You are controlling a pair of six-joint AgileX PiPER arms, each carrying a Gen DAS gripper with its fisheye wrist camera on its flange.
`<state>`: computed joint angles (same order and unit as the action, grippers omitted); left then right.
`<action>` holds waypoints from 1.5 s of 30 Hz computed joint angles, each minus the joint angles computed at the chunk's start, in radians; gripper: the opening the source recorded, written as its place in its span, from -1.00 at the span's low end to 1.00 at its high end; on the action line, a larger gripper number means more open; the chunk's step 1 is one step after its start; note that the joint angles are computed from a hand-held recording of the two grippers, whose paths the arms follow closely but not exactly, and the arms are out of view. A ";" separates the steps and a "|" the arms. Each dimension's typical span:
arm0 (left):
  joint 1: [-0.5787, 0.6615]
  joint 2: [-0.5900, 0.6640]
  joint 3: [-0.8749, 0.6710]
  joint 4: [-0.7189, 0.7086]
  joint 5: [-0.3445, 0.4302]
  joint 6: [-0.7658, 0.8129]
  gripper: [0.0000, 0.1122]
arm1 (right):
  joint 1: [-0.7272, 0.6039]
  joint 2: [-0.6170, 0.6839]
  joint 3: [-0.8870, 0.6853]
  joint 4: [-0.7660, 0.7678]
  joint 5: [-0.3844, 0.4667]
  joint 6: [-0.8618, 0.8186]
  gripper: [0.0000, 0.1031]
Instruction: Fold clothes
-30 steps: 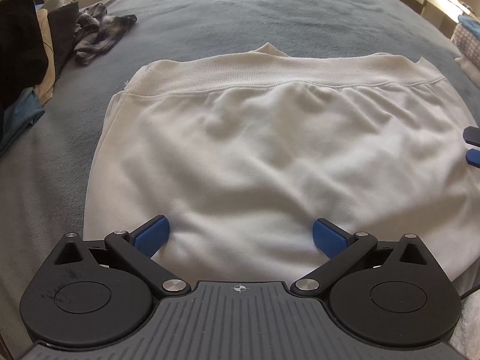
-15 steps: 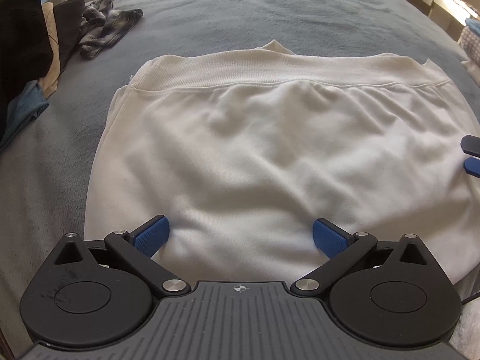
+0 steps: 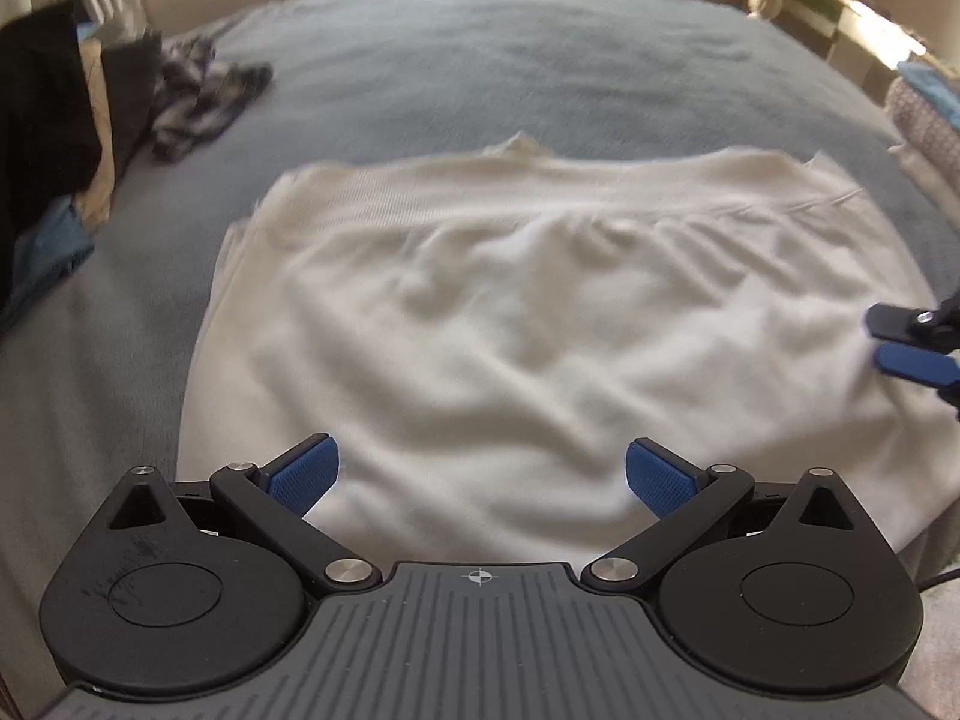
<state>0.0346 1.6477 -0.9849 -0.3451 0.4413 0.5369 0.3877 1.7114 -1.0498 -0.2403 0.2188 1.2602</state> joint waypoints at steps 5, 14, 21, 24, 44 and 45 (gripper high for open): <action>-0.032 -0.018 0.026 0.011 -0.052 0.012 0.83 | 0.008 -0.003 -0.002 -0.014 0.010 0.009 -0.40; -0.036 0.021 0.011 0.106 -0.018 -0.124 0.83 | 0.011 -0.006 -0.004 -0.022 0.019 0.007 -0.40; -0.038 0.044 -0.009 0.151 0.017 -0.187 0.83 | 0.010 -0.006 -0.005 -0.008 0.023 -0.009 -0.40; -0.037 0.045 -0.013 0.151 0.025 -0.190 0.83 | 0.011 -0.007 -0.005 -0.006 0.025 -0.012 -0.40; -0.014 0.068 -0.040 0.126 0.061 -0.177 0.83 | 0.012 -0.009 -0.006 0.037 0.033 -0.054 -0.40; -0.014 0.070 -0.040 0.130 0.060 -0.182 0.83 | 0.012 -0.009 -0.006 0.039 0.033 -0.055 -0.40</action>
<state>0.0204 1.7174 -1.0251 -0.2154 0.5015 0.3553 0.3994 1.7026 -1.0557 -0.2010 0.2522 1.2050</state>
